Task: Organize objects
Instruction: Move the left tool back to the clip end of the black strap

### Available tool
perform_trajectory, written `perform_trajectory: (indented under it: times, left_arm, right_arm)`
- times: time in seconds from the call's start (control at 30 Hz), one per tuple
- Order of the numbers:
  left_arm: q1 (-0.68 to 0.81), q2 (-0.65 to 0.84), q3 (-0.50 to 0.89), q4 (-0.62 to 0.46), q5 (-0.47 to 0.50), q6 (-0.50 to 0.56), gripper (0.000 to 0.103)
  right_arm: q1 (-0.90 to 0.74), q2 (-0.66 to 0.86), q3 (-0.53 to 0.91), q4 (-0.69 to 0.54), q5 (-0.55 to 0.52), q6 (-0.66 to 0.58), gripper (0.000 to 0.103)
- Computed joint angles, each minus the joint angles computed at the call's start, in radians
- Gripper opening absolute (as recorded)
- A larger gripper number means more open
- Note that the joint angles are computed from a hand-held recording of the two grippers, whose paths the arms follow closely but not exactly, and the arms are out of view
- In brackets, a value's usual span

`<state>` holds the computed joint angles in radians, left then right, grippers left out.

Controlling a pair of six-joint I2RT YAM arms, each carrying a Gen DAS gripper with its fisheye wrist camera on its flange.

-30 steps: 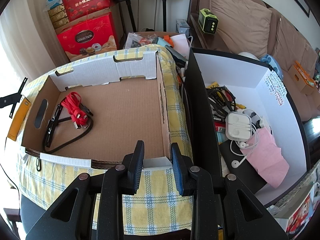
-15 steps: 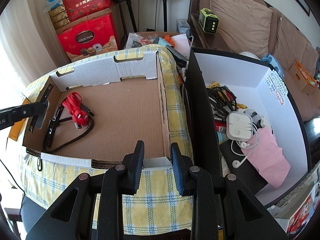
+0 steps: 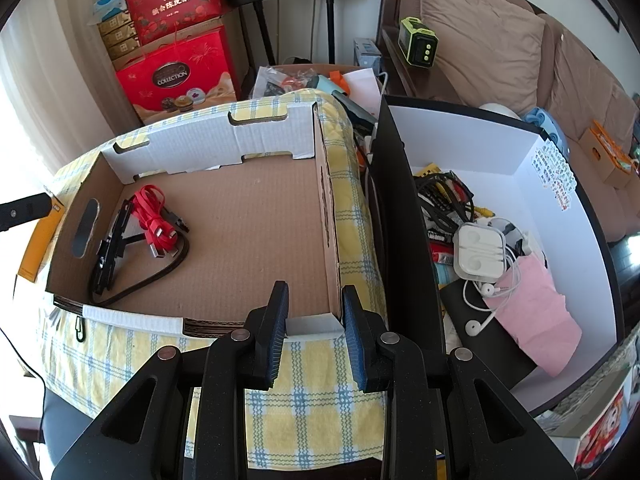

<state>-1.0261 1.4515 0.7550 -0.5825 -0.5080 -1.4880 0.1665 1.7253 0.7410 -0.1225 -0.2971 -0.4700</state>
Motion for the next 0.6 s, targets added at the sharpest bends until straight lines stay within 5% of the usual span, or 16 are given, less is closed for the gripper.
perform_trajectory:
  times: [0.27, 0.6]
  left_arm:
    - [-0.009, -0.101, -0.133, -0.059, 0.020, -0.127, 0.050]
    - [-0.074, -0.115, -0.320, 0.178, 0.087, -0.213, 0.050]
  right_arm:
    - [-0.001, 0.001, 0.000, 0.000, -0.001, -0.001, 0.027]
    - [0.000, -0.001, -0.001, 0.002, 0.001, 0.000, 0.027]
